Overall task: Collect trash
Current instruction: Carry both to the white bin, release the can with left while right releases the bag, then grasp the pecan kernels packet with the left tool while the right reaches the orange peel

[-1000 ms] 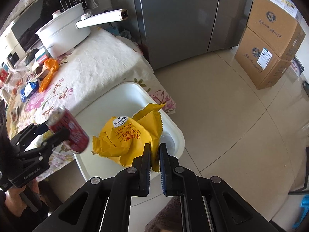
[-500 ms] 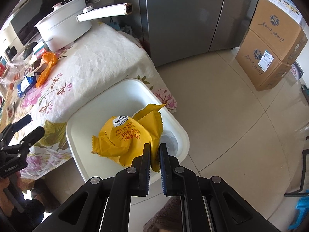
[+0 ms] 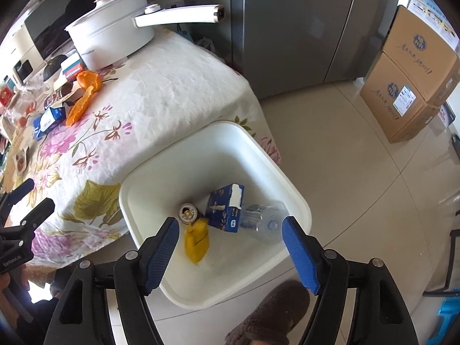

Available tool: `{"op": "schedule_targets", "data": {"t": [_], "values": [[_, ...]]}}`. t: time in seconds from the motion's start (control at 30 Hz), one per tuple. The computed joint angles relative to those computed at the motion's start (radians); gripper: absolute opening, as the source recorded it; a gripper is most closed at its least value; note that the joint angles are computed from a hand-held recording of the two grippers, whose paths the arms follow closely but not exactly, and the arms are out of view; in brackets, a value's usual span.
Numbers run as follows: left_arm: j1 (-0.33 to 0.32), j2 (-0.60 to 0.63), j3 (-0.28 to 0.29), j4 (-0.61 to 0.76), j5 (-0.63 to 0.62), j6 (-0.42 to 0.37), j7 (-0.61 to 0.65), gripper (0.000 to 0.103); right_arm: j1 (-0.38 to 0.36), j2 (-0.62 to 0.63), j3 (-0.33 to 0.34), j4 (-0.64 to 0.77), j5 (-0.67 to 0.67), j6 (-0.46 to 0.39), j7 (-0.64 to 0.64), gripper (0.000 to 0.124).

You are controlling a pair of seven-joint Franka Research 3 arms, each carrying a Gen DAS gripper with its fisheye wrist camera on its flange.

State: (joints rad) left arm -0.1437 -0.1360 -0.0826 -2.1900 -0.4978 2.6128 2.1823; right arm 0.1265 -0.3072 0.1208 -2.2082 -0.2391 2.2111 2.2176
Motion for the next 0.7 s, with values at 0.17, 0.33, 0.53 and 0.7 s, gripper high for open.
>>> {"op": "schedule_targets", "data": {"t": [0.17, 0.33, 0.53, 0.7], "values": [[0.020, -0.009, 0.014, 0.000, 0.022, -0.005, -0.012, 0.102, 0.010, 0.031, 0.008, 0.035, -0.007, 0.002, 0.018, 0.079], [0.053, -0.002, 0.030, 0.015, 0.059, -0.008, -0.047, 0.102, 0.029, 0.078, 0.014, 0.089, -0.027, 0.007, 0.034, 0.083], [0.115, 0.039, 0.041, 0.062, 0.156, 0.005, -0.114, 0.102, 0.071, 0.173, 0.013, 0.200, -0.060, -0.009, 0.027, 0.083], [0.172, 0.098, 0.049, 0.128, 0.191, 0.006, -0.174, 0.102, 0.117, 0.262, 0.001, 0.304, -0.098, -0.019, 0.024, 0.084]]}}
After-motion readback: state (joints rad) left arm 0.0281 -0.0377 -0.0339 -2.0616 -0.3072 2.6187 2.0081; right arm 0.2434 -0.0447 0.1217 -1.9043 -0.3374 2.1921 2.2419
